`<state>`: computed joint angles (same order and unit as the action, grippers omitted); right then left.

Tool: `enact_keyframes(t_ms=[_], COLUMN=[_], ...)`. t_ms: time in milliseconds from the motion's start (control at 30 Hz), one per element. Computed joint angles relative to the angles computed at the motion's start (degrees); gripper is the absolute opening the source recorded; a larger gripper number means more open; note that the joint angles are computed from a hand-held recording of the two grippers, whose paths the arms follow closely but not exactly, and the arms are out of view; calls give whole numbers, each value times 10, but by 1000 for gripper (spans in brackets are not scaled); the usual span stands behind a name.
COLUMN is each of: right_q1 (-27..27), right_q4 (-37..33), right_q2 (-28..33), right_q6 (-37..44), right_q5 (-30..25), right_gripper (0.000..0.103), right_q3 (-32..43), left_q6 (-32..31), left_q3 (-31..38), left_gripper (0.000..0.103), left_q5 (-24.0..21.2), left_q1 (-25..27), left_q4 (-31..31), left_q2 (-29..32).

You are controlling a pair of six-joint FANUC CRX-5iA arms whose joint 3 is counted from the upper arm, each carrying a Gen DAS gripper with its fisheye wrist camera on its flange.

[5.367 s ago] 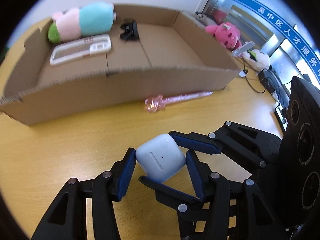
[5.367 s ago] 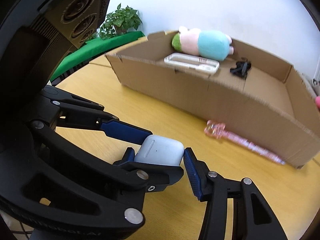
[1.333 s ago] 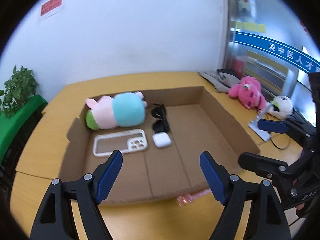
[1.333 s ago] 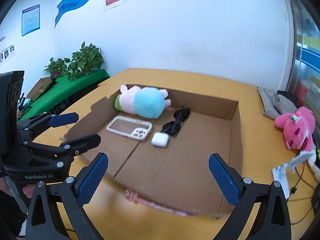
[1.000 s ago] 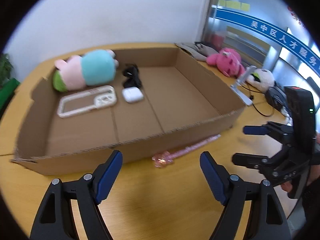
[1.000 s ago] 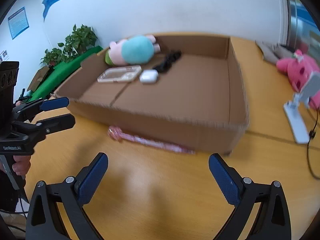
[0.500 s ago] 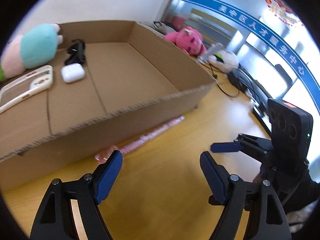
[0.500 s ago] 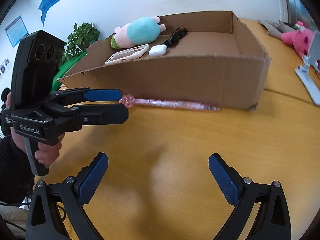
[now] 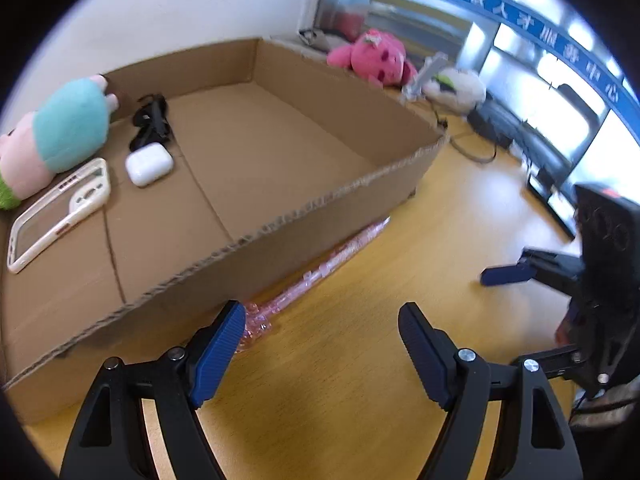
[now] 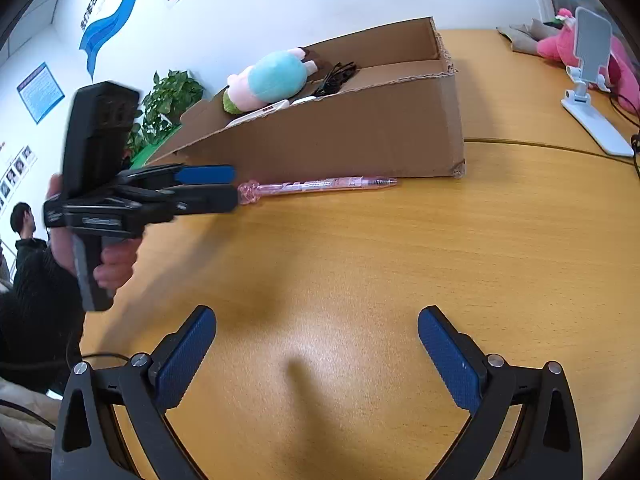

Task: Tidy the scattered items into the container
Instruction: 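Withdraw both grippers from the box toward the pink pen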

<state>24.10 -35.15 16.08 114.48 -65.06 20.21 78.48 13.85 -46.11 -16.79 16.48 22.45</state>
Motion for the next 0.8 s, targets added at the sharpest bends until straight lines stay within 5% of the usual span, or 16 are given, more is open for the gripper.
enact_keyframes(t_ms=[233,367,500,600,733,800], right_q1=[-14,-23,-28,-28,-15,-13], right_q4=[-24,-36,-40,-40,-20,-19], right_q2=[-15,-15,-12,-11,-14,-17], right_q6=[28,28,20,17,8,7], right_q5=[-1,-8,-15,-17,-7,-7], right_gripper=[103,103,103,103,103,103], right_q3=[-20,-19,-13,-11,-17,-20], left_q6=[-30,-73,-88,-31,46,24], left_q3=[-1,0,-36,-18,27,36], left_gripper=[79,79,79,79,79,79], left_q5=[-25,-91,-56,-27,-22,-34], left_q1=[5,-5,-13,-15,-15,-9], left_q4=[37,62,71,6,-68,-47], left_q2=[3,17,-14,-21,-2,13])
